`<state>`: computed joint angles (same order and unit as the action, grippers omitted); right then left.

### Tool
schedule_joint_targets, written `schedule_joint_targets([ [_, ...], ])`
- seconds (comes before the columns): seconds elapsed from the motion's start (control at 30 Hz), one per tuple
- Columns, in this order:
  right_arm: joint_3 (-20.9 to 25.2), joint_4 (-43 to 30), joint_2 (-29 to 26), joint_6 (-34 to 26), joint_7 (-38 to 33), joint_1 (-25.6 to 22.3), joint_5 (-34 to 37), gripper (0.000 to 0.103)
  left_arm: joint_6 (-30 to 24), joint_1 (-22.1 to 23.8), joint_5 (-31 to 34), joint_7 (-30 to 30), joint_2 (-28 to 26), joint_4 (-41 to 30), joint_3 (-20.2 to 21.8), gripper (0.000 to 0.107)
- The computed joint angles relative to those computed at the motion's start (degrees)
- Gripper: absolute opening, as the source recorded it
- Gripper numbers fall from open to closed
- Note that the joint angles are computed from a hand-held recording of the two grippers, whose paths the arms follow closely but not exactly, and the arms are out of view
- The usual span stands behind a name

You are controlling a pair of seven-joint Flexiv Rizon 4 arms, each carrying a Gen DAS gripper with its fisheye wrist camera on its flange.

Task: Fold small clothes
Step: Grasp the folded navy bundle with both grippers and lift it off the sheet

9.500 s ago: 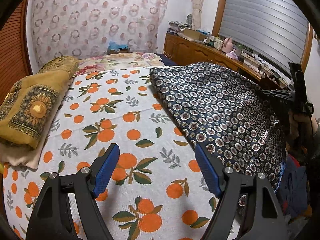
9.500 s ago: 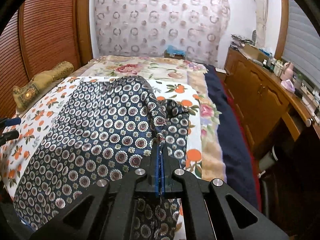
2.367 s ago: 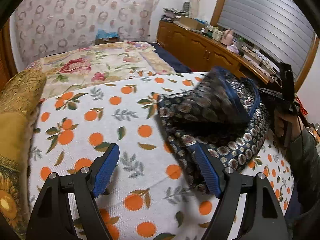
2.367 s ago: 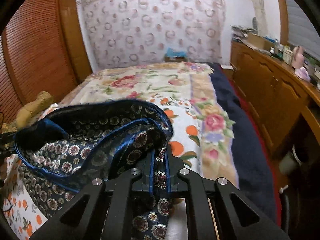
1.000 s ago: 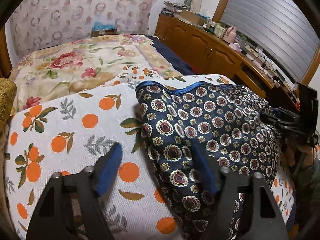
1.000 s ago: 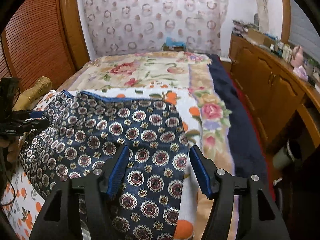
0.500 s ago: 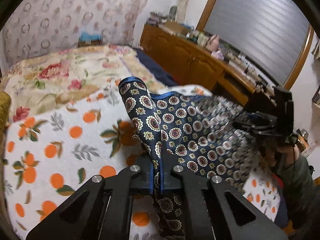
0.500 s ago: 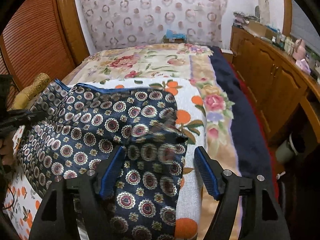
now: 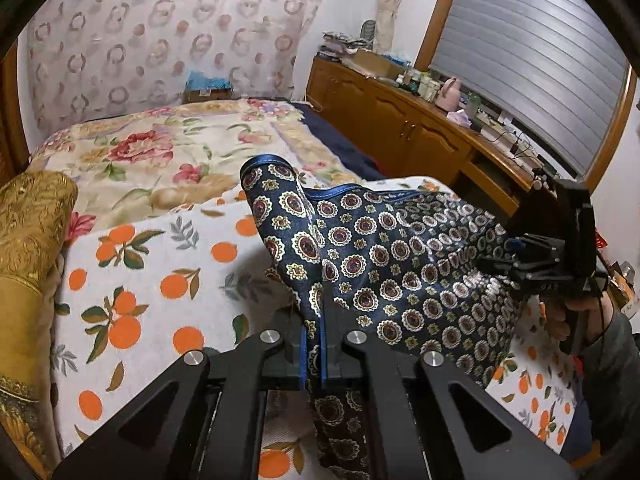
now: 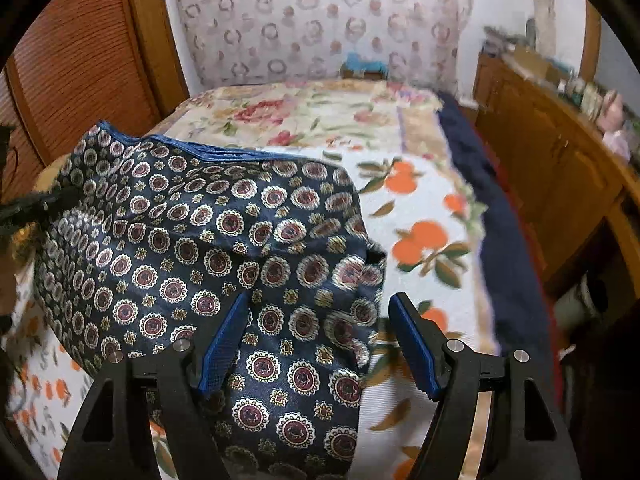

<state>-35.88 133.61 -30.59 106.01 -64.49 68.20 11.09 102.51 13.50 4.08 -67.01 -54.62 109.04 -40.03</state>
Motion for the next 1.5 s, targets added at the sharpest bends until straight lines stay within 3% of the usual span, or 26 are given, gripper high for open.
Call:
schedule_joint_targets([
  [0.07,4.33,-0.95,0.22,0.71,0.27,-4.72,-0.67,0.075,-0.09,-0.69,-0.2,-0.02,-0.13,-0.32,0.78,0.005],
  [0.23,4.82,-2.53,-0.84,0.62,-0.71,-5.68,-0.97,0.072,-0.41,-1.7,-0.72,-0.05,-0.41,-0.86,1.9,0.005],
  [0.33,3.93,-2.54,-0.82,0.42,-2.38,-4.42,-1.73,0.056,-0.7,-1.52,-0.88,0.15,-0.83,-1.12,1.59,0.005],
  [0.4,7.07,-3.04,-0.46,1.24,-3.3,-7.05,-2.62,0.035,-0.92,-1.31,-1.07,0.16,-0.98,-1.13,1.22,0.005],
  [0.5,11.01,-3.23,0.29,1.91,-5.33,-10.49,-3.69,0.012,-0.99,-0.3,-0.62,0.78,-1.28,-0.7,-0.06,0.005],
  [0.73,6.04,-2.7,-1.06,6.08,-9.34,-3.83,2.64,0.007,3.6,5.02,3.16,0.73,-0.68,3.43,-5.98,0.005],
  [0.97,4.24,-3.98,-1.09,9.73,-15.8,0.71,9.08,0.007,9.59,9.09,9.12,-4.5,2.65,7.4,-7.21,0.005],
  [1.3,11.42,-11.06,-1.4,10.74,-25.44,-5.12,8.09,0.007,18.28,15.49,15.67,-15.04,10.39,14.2,-2.48,0.005],
  [1.5,19.89,-17.75,-3.48,9.3,-28.67,-14.28,1.98,0.007,22.04,17.47,18.19,-20.68,13.41,16.3,2.44,0.005],
])
